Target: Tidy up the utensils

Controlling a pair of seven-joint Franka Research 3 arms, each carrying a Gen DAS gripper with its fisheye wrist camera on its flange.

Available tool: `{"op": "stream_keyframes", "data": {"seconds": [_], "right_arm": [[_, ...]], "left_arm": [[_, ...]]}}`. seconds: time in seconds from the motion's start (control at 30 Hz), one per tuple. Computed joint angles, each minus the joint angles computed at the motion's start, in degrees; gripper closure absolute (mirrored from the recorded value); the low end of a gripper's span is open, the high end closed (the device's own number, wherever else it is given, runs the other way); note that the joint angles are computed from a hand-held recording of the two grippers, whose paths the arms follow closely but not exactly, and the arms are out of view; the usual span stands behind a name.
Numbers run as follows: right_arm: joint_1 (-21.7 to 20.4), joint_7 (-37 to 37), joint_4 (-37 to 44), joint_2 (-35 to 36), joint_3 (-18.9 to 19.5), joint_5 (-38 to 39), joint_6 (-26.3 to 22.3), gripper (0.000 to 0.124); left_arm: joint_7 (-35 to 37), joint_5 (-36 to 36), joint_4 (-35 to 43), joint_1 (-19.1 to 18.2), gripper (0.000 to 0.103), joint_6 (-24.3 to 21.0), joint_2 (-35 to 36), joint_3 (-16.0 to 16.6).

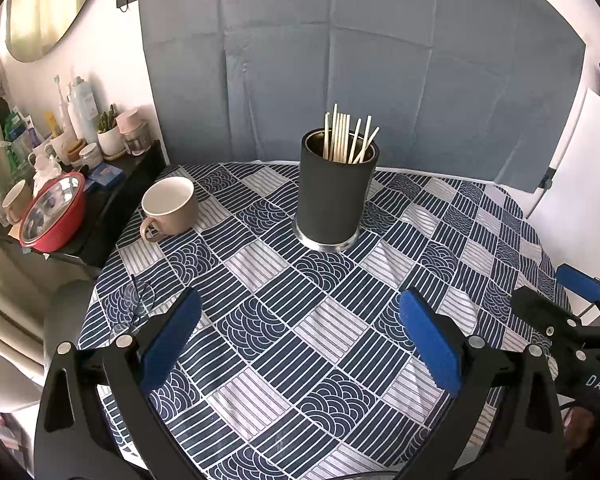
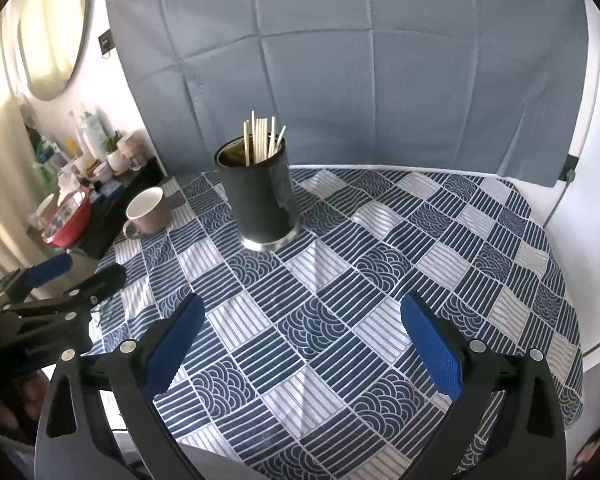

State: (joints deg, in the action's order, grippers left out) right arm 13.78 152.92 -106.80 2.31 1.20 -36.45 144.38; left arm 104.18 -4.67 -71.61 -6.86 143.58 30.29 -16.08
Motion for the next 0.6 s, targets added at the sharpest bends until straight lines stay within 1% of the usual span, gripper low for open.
{"op": "stream_keyframes", "data": {"seconds": [0.2, 0.6], "right_arm": [[0.0, -0.3, -0.1, 0.0, 0.0, 0.1, 0.2, 0.029], [-0.2, 0.6, -0.5, -0.5, 0.2, -0.3, 0.2, 0.029]], "left_arm": [[0.9, -0.7, -0.6, 0.4, 0.006, -0.1, -0.4, -0.4], [-0.6, -0.6, 0.5, 0.2, 0.006, -1.8, 0.2, 0.1]]}}
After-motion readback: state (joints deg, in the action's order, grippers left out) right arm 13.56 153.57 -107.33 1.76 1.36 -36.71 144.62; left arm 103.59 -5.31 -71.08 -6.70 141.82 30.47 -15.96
